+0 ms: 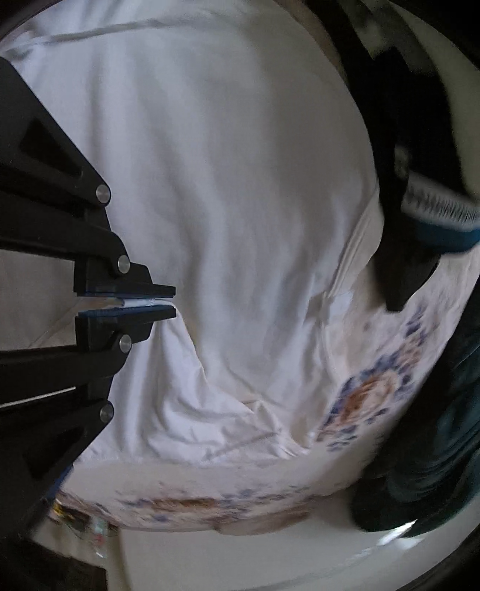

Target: Fold small clothes

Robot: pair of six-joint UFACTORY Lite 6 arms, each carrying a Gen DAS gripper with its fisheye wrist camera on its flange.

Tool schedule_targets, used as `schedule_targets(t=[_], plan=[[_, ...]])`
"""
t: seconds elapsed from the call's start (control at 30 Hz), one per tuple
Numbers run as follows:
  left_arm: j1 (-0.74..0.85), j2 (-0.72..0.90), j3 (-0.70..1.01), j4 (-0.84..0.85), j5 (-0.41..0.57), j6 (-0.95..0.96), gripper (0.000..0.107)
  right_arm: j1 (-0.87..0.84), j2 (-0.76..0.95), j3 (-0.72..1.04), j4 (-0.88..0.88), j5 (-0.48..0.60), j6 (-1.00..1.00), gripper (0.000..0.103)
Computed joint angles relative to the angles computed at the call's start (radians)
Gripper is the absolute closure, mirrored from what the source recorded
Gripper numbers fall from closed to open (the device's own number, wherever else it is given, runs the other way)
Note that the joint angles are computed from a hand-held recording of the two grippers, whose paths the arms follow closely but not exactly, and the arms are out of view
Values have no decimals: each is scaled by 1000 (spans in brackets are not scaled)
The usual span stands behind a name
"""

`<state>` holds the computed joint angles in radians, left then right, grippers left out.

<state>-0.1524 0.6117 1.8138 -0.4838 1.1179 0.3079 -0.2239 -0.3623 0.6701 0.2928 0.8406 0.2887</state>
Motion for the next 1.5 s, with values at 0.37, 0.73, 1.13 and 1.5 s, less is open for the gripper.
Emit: schedule_targets(t=[0.37, 0.73, 1.13, 1.5], plan=[[526, -425, -359, 66, -46, -201, 8, 186, 109, 107, -33, -11, 97, 19], [824, -109, -174, -122, -115, -160, 103, 364, 288, 230, -67, -89, 242, 19], [312, -468, -378, -5, -178, 270, 103, 276, 224, 184, -115, -63, 278, 19], [247, -579, -657, 26, -66, 363, 66, 149, 150, 145, -55, -27, 139, 19]])
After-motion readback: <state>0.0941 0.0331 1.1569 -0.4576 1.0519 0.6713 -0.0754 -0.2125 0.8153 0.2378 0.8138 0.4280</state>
